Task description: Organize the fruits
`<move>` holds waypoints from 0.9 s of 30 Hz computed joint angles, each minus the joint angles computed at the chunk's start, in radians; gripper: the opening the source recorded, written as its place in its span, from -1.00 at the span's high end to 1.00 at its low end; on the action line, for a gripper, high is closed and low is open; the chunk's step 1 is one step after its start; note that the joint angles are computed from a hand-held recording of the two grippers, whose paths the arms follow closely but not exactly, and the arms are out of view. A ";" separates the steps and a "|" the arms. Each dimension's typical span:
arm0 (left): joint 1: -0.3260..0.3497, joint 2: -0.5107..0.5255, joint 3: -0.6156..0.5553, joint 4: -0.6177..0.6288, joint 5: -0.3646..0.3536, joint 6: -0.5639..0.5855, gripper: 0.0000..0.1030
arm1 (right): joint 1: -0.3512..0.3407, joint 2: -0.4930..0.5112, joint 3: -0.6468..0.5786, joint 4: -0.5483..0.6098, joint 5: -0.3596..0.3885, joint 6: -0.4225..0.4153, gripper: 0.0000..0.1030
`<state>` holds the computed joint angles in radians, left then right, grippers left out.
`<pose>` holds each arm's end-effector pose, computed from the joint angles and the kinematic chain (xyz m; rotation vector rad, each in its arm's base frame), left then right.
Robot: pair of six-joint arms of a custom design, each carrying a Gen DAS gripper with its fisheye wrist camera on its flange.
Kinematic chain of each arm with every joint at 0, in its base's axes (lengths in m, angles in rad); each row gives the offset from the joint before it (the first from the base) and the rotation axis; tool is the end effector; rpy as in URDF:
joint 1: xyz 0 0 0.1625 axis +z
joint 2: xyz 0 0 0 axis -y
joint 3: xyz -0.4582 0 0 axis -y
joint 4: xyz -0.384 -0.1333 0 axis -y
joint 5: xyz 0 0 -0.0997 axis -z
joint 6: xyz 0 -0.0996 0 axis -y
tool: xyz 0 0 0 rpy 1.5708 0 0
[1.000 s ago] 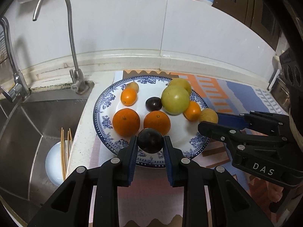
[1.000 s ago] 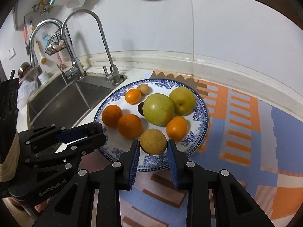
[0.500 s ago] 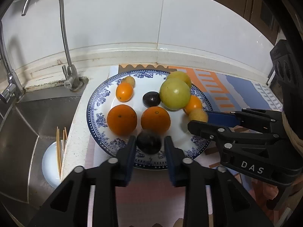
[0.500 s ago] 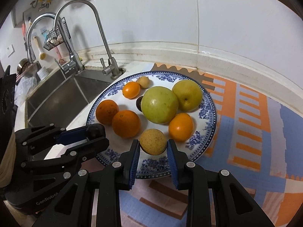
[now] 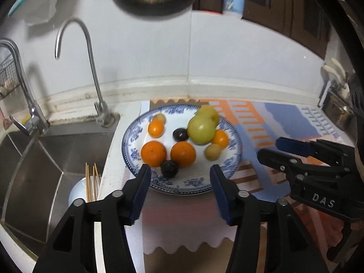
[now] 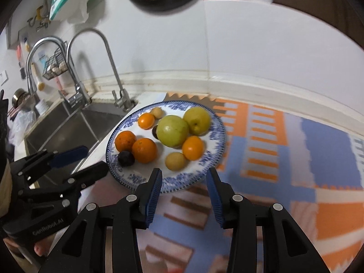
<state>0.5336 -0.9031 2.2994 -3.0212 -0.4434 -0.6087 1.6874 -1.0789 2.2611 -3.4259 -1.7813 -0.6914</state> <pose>-0.2758 -0.4223 0.1069 0.4295 2.1503 -1.0564 0.1700 -0.4841 0.1970 0.9484 -2.4666 0.8067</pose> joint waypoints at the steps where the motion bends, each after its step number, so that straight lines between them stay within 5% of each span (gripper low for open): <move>1: -0.015 -0.004 0.003 0.017 0.010 -0.016 -0.11 | 0.002 -0.013 0.017 -0.022 -0.004 0.005 0.07; 5: -0.073 -0.011 0.011 0.070 0.039 -0.076 -0.29 | 0.008 -0.080 0.093 -0.108 -0.014 0.014 0.00; 12: -0.174 -0.009 0.022 0.187 0.109 -0.208 -0.74 | 0.011 -0.188 0.191 -0.217 -0.042 0.035 -0.45; 27: -0.371 -0.051 -0.004 0.709 0.115 -0.666 -0.99 | -0.065 -0.439 0.376 -0.275 -0.008 0.015 -0.68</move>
<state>0.1628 -0.9538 2.2954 -2.3117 -0.3285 -1.2751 1.6224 -1.5175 2.6370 -3.7004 -1.7894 -0.6766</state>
